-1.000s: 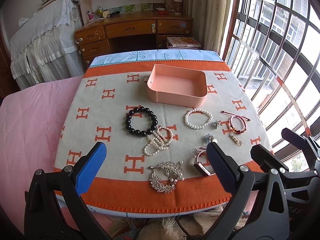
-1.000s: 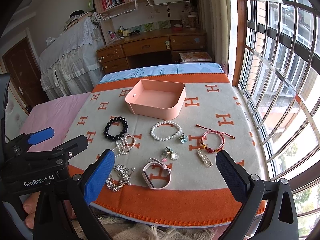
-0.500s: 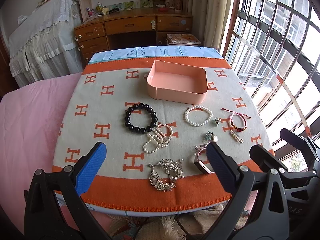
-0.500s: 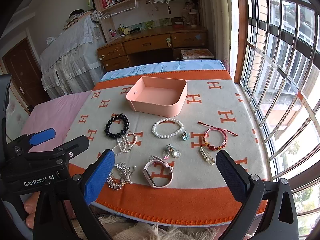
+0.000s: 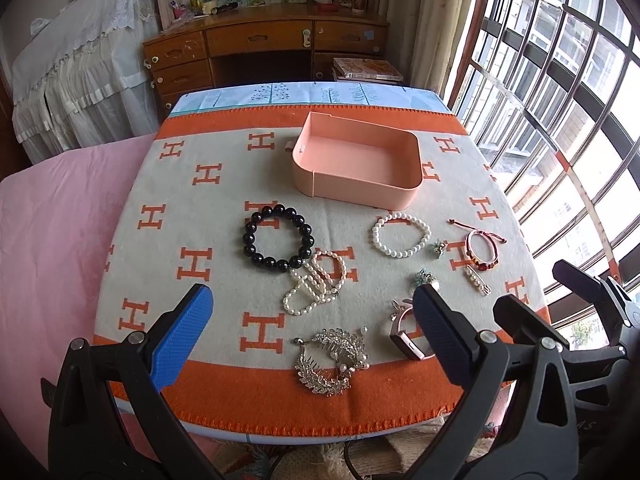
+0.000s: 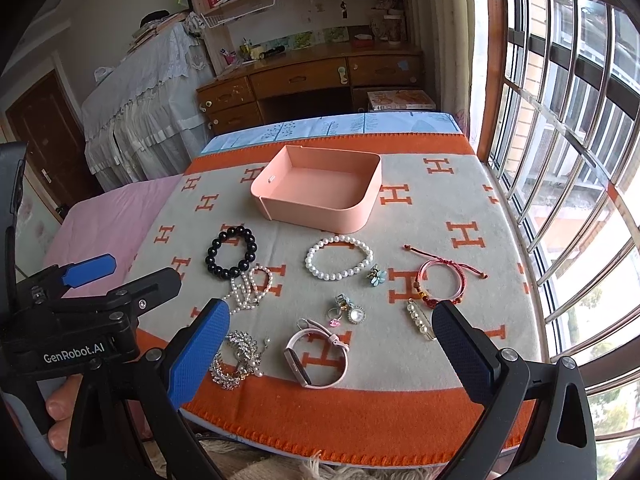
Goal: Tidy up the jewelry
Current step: 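Move left tool to black bead bracelet while right tool reaches pearl bracelet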
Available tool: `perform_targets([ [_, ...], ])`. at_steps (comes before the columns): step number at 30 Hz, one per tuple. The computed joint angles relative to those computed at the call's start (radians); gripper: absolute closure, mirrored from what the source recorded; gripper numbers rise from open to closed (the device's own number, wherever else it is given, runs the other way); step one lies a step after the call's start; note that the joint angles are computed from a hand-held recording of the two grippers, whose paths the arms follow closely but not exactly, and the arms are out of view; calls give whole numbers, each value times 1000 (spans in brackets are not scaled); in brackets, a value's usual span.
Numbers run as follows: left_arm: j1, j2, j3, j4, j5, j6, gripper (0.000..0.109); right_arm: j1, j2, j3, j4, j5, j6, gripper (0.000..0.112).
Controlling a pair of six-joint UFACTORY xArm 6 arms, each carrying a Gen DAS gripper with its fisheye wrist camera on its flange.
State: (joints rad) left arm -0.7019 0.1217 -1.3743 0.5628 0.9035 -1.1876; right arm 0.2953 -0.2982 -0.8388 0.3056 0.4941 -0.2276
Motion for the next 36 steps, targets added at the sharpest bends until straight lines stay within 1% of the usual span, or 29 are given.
perform_targets([
  [4, 16, 17, -22, 95, 41, -27, 9, 6, 62, -45, 57, -19, -76, 10],
  [6, 40, 21, -28, 98, 42, -5, 9, 6, 99, -78, 59, -21, -97, 10],
  [7, 57, 21, -24, 82, 22, 12, 9, 6, 122, -99, 57, -22, -108, 10],
  [9, 106, 15, -7, 11, -39, 69, 9, 2, 181, -152, 29, -23, -106, 10],
  [11, 156, 11, 15, -76, -105, 134, 9, -8, 256, -227, 5, 2, -102, 10],
  [13, 200, 13, 28, -161, -159, 200, 9, -14, 337, -313, -29, 40, -82, 14],
  [15, 232, 17, 44, -208, -198, 238, 9, -21, 427, -412, -46, 93, -72, 24],
  [16, 246, 24, 45, -222, -210, 252, 9, -31, 478, -469, -32, 137, -77, 27],
  [17, 257, 30, 47, -231, -218, 259, 9, -42, 531, -533, -6, 195, -83, 34],
  [18, 269, 39, 49, -247, -231, 270, 9, -53, 586, -601, 27, 257, -93, 38],
  [19, 281, 49, 55, -271, -253, 290, 9, -64, 640, -668, 53, 314, -99, 40],
  [20, 293, 62, 55, -302, -265, 316, 9, -72, 690, -726, 57, 356, -90, 46],
  [21, 302, 78, 50, -332, -264, 339, 9, -76, 738, -780, 47, 389, -74, 52],
  [24, 327, 134, 23, -396, -248, 385, 10, -78, 851, -908, 18, 454, -65, 59],
  [25, 330, 150, 17, -402, -241, 393, 14, -73, 882, -933, 10, 457, -70, 59],
  [26, 334, 169, 3, -411, -227, 407, 21, -70, 912, -967, 0, 475, -73, 62],
  [28, 343, 209, -26, -436, -204, 451, 28, -61, 953, -1012, -21, 496, -75, 68],
  [30, 350, 244, -49, -455, -188, 481, 30, -49, 971, -1023, -52, 500, -71, 71],
  [31, 353, 259, -61, -457, -179, 485, 31, -41, 955, -991, -61, 461, -80, 72],
  [32, 356, 274, -72, -463, -172, 495, 34, -33, 958, -991, -87, 452, -79, 74],
  [33, 358, 289, -85, -473, -163, 511, 36, -25, 957, -985, -118, 438, -72, 80],
  [35, 360, 315, -112, -475, -144, 535, 45, -3, 935, -942, -175, 397, -49, 89],
  [36, 357, 328, -128, -470, -130, 540, 47, 1, 935, -939, -190, 390, -46, 94],
])
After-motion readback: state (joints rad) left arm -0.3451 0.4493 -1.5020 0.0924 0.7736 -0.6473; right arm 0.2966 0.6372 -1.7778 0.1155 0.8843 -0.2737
